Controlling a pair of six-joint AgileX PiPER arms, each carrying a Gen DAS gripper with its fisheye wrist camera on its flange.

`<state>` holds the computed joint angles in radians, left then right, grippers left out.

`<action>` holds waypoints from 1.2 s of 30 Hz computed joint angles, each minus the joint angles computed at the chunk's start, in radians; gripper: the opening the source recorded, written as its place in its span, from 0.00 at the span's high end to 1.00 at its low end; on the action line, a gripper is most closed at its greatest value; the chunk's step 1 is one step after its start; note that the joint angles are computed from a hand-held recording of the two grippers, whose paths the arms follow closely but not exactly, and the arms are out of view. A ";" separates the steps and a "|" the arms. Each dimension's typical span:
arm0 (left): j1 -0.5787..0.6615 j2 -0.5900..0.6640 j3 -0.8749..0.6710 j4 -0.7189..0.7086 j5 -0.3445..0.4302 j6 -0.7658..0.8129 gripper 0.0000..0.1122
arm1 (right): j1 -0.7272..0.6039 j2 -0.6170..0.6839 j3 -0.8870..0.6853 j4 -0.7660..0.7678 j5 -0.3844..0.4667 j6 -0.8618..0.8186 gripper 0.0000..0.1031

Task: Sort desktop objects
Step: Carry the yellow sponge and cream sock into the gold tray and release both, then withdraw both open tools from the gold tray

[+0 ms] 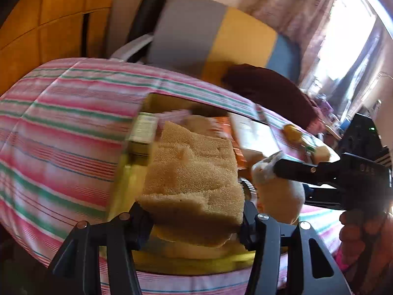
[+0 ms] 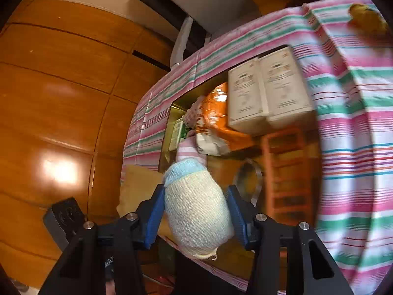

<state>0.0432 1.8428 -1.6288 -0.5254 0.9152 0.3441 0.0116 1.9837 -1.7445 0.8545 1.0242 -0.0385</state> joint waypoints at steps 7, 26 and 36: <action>0.023 0.119 -0.122 0.107 0.077 -0.113 0.46 | 0.033 0.032 0.013 0.017 -0.109 0.107 0.31; -0.043 0.102 -0.120 0.291 -0.066 -0.242 0.54 | -0.067 -0.141 0.273 0.099 -0.135 -0.071 0.31; -0.085 0.163 -0.191 0.255 -0.060 -0.218 0.50 | -0.174 -0.197 0.383 0.204 -0.115 -0.179 0.31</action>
